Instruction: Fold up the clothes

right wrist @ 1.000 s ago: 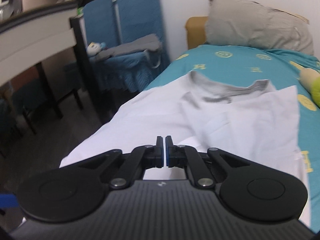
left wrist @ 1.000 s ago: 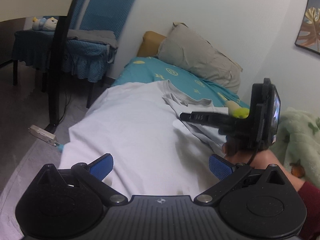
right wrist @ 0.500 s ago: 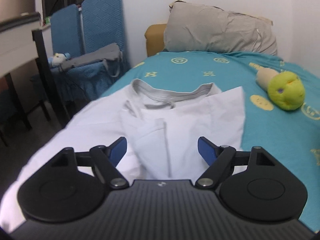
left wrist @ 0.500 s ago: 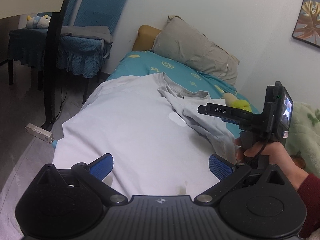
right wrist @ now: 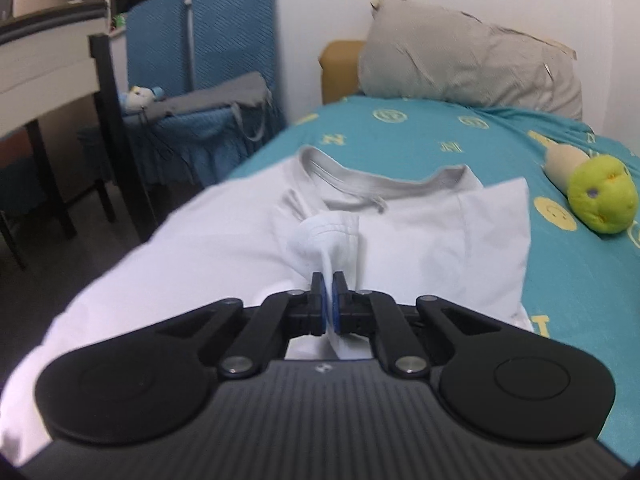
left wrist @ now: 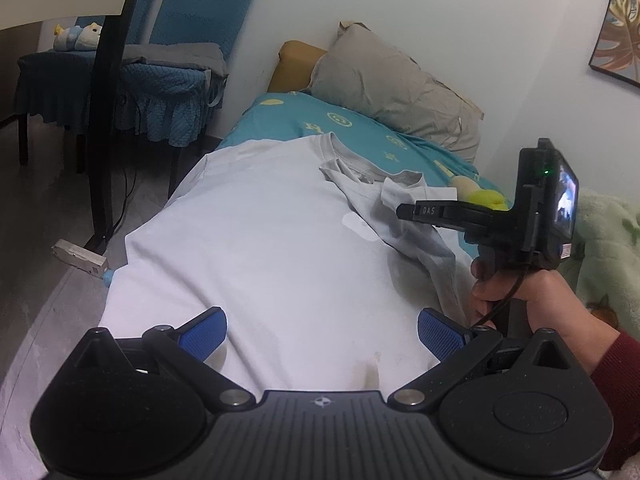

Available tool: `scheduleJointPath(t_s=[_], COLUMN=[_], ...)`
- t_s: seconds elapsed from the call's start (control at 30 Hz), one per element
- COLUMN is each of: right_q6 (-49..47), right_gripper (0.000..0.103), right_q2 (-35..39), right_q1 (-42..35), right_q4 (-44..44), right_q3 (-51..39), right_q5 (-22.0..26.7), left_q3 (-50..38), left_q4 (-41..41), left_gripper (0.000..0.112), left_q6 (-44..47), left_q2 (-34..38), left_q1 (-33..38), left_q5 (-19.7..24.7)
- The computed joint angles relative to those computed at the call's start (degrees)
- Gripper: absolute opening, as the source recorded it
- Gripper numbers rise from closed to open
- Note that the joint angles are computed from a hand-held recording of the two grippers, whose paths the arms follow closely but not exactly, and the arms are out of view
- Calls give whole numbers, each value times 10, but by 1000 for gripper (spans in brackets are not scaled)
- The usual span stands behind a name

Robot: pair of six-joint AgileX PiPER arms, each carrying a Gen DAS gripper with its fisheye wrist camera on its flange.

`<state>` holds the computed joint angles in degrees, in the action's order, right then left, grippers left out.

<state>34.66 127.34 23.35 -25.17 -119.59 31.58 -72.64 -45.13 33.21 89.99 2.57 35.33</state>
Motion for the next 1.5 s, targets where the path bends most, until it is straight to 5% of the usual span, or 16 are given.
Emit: scheduleJointPath(t_s=[0.23,0.37,0.47,0.53,0.57,0.6,0.73,1.0,1.17,1.27,1.37,1.5], right_q6=[-9,4,12,17,23,40,126,203,273,344,402,485], right_gripper=[6,7,10,45,80,97,99,99,99,99,99,99], right_q2=[30,76,60,50,39,13,-69,-249,-354,-413,-450,-486], right_q1=[25,25,27,27,28,31,61,119,187,246,311,372], right_q4=[46,71,71,71,68,51,-74,-131,-173,-224,-277,-347], right_q3=[-45,-112,-92,-80,-62,-21,69,194,252,299,335,397], right_q5=[18,75,73,72,62,36,28,100,180,225,276,294], left_q3=[8,21,31,36,39,42,57,103,106,99,102,133], left_q4=[4,76,111,122,126,128,130,146,157,242,221,216], left_gripper=[103,103,103,103,103,103,103,103,103,103,103,103], left_q6=[-3,-31,-40,-46,-48,-50,-45,-29,-65,-143,-121,-97], left_q2=[-11,-28,-38,-43,-47,-53,-80,-155,-201,-238,-277,-327], left_q1=[9,-14,-27,-30,-32,-33,-35,-64,-54,-59,-38,-33], left_q5=[-8,-65,-92,-94,-95,-97,-105,-146,-89,-42,-3,-5])
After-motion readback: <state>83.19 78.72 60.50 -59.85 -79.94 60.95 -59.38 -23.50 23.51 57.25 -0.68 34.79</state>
